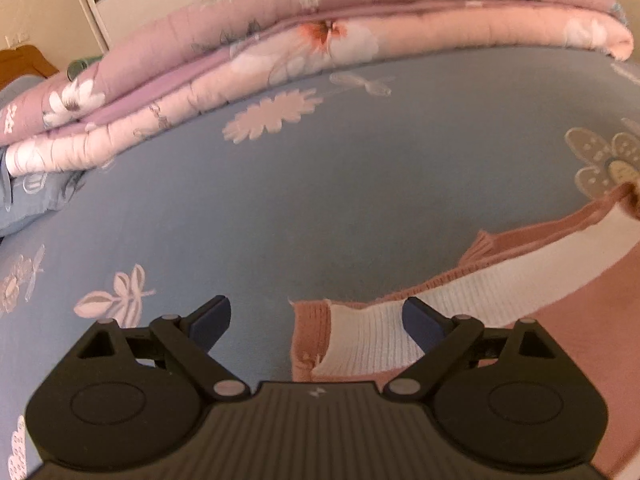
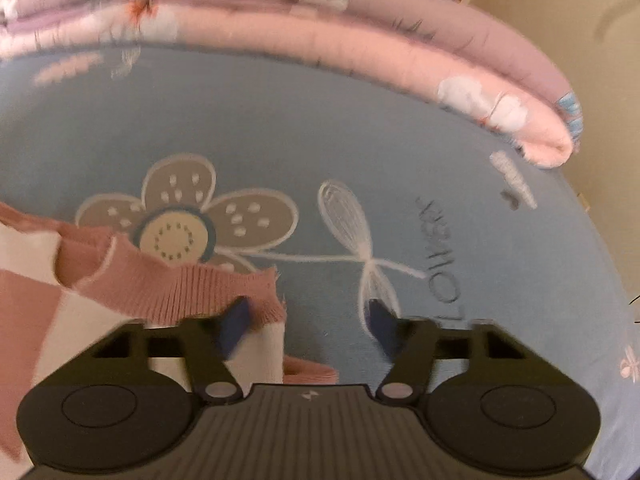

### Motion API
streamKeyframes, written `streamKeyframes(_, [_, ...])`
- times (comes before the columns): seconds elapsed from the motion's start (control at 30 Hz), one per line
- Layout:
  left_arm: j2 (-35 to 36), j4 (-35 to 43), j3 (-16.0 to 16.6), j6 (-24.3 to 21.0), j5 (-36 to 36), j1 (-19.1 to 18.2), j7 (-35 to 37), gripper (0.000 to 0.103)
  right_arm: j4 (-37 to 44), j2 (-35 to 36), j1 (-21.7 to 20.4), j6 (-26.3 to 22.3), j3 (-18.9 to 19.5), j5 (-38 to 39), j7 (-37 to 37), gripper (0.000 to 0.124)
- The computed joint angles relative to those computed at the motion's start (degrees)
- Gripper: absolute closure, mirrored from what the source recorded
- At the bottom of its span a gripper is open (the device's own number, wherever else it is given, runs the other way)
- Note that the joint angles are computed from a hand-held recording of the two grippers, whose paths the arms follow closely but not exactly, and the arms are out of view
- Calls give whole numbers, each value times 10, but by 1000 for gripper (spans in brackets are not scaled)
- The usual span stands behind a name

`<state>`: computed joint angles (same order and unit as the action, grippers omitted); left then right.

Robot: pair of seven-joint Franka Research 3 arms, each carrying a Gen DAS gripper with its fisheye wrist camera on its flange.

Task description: Fold clothes

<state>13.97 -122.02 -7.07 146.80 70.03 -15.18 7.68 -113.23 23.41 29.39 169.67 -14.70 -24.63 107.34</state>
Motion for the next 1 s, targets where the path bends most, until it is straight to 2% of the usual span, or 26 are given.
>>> streamKeyframes(0.07, [0, 1, 1, -1, -2, -1, -11, 10, 4, 2, -25, -6, 28, 33, -19, 81])
streamKeyframes(0.2, [-46, -29, -2, 2, 43, -4, -78, 10, -26, -36, -119, 3, 132, 165, -122, 82])
streamKeyframes(0.27, [-80, -55, -10, -12, 56, -2, -127, 10, -31, -42, -137, -13, 153, 212, -164, 81])
streamKeyframes(0.33, [-115, -83, -23, -46, 56, 1, -176, 10, -29, -35, -128, -19, 145, 226, -178, 81])
streamKeyframes(0.4, [-141, -107, -39, -94, 36, 2, -204, 10, -33, -33, -138, -4, 157, 252, -209, 109])
streamKeyframes(0.43, [-152, -118, -46, -111, 21, 4, -209, 10, -37, -36, -138, 3, 159, 263, -219, 116])
streamKeyframes(0.57, [-179, -150, -57, -111, -33, 17, -198, 10, -60, -56, -112, 29, 135, 270, -220, 117])
streamKeyframes(0.7, [-180, -153, -64, -96, -37, 25, -199, 10, -66, -64, -56, 32, 64, 212, -164, 117])
streamKeyframes(0.77, [-173, -148, -65, -82, -29, 27, -201, 10, -57, -54, -55, 14, 59, 198, -150, 117])
streamKeyframes(0.8, [-165, -141, -65, -79, -25, 28, -199, 10, -57, -49, -45, 15, 47, 180, -135, 117])
streamKeyframes(0.87, [-138, -119, -63, -71, -17, 28, -176, 10, -50, -38, -46, 13, 47, 171, -123, 114])
streamKeyframes(1.0, [-86, -73, -55, -74, -8, 17, -114, 10, -51, -49, -59, 11, 63, 182, -107, 99])
